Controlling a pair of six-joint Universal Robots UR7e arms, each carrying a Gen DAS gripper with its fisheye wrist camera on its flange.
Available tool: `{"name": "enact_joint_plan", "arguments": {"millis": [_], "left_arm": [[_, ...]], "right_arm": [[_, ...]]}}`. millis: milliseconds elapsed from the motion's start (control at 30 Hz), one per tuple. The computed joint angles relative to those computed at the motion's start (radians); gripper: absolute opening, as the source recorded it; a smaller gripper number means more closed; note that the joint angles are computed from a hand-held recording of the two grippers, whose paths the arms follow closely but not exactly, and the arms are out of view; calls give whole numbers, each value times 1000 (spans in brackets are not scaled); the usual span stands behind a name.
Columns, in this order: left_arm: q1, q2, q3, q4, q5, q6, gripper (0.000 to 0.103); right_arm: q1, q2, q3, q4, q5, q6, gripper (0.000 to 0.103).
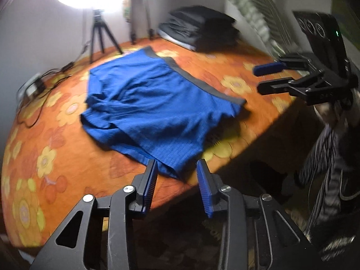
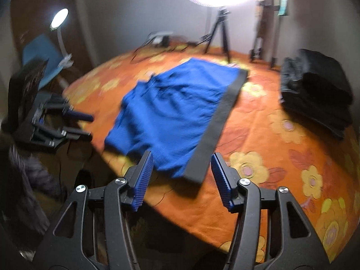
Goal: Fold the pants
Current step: 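Move both tools to the grey waistband and grasp its two ends, then lift the waistband with both grippers and fold it over onto the leg openings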
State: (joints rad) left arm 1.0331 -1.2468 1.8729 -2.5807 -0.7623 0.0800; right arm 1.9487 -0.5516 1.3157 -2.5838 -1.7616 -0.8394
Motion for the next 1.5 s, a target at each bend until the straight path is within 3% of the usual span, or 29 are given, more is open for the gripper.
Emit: {"name": "enact_joint_plan", "arguments": {"millis": [167, 533, 633, 733, 800, 1067, 1367, 1500], "left_arm": [[12, 32, -31, 68, 11, 74, 29], [27, 89, -77, 125, 47, 173, 29], [37, 93, -89, 135, 34, 170, 22], [43, 96, -100, 141, 16, 172, 7], [47, 94, -100, 128, 4, 177, 4], [54, 68, -102, 58, -26, 156, 3], [54, 52, -101, 23, -30, 158, 2], [55, 50, -107, 20, -38, 149, 2]], "right_arm": [[-2, 18, -15, 73, -38, -58, 48], [-3, 73, -64, 112, -127, -146, 47], [-6, 86, -85, 128, -136, -166, 47], [-6, 93, -91, 135, -150, -193, 47], [-6, 96, -95, 142, -153, -204, 47], [-7, 98, -93, 127, -143, -224, 47], [2, 117, -63, 13, -198, -307, 47], [5, 109, -47, -7, -185, -335, 47]]}}
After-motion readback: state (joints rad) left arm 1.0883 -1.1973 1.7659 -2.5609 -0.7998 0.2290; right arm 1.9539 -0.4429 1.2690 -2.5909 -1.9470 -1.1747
